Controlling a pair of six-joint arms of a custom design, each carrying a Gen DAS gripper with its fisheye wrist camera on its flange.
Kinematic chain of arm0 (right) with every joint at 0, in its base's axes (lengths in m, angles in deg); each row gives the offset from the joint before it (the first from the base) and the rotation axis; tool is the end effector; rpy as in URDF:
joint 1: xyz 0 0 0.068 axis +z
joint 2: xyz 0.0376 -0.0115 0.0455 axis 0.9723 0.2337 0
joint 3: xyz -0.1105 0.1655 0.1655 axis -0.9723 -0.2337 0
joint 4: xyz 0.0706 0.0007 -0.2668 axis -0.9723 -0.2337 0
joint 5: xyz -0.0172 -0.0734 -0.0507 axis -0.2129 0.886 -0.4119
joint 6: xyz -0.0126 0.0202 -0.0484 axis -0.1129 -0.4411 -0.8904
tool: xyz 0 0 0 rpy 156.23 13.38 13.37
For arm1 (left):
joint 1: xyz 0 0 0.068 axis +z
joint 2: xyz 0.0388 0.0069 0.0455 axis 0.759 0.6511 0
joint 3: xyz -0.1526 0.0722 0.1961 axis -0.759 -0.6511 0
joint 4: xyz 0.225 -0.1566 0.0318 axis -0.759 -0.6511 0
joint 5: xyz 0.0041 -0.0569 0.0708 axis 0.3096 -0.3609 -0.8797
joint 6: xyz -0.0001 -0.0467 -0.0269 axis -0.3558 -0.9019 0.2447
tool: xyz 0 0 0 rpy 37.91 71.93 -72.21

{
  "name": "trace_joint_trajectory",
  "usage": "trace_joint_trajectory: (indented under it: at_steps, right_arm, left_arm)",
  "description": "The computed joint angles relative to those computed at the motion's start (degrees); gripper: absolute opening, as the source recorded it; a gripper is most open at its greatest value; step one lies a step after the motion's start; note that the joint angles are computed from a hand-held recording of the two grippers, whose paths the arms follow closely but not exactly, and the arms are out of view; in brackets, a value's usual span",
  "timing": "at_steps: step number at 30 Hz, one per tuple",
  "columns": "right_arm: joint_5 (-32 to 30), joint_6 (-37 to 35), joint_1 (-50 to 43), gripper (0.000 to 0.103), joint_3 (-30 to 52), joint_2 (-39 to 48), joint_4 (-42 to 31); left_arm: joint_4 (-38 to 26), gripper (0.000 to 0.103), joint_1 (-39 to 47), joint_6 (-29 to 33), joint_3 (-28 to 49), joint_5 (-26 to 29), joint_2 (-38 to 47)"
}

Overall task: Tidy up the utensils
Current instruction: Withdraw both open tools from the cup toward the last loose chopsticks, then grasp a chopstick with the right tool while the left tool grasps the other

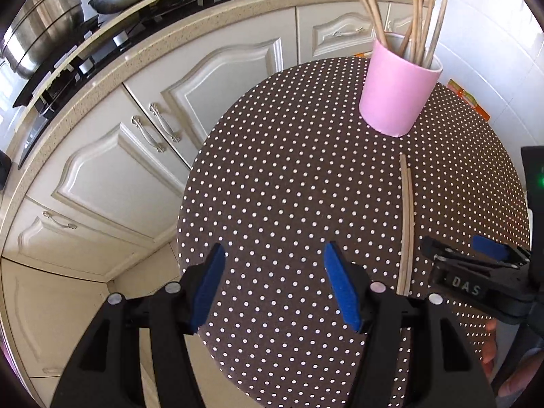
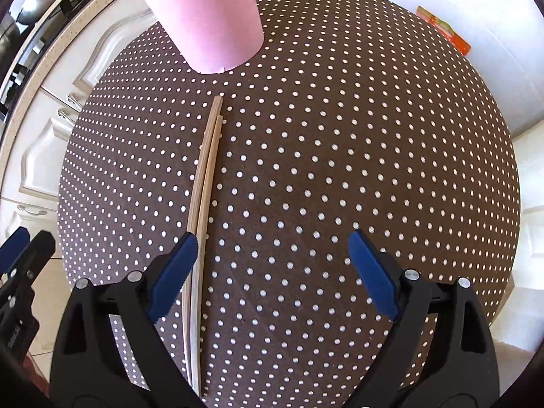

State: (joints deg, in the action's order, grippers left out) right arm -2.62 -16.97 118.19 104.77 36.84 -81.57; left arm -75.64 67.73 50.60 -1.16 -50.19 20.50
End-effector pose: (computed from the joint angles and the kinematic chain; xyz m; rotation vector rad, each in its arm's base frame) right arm 0.1854 0.1574 0.1652 0.6733 2.8164 0.0796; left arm 0.2313 0.0710 0.1809 0.4853 2.7019 0.0500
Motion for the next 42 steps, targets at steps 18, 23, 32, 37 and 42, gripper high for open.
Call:
trace_joint_trajectory:
  at_steps: [18, 23, 32, 37, 42]
  right_arm:
    - [1.9, -7.0, -1.5, 0.089, 22.5, 25.6, -6.2]
    - [-0.5, -9.8, -2.0, 0.059, 25.1, 27.1, -2.7]
    - [-7.6, -14.2, -3.7, 0.009, 17.2, 21.4, 10.3]
    - [-13.5, -11.5, -7.6, 0.007, 7.9, 15.2, 18.1]
    - [-12.2, -14.2, -9.8, 0.007, 4.9, 12.2, 17.5]
  left_arm:
    - [-2.6, 0.06, 0.9, -1.6, 0.5, -0.5, 1.6]
    - [-3.3, 0.06, 1.1, -2.2, 0.7, -0.4, 1.2]
    - [-4.2, 0.06, -1.1, -4.6, 0.9, -0.6, 2.0]
    - [-4.7, 0.06, -4.5, -6.8, 0.9, -0.5, 1.6]
    - [-4.3, 0.06, -10.3, -10.2, 0.4, -0.6, 2.0]
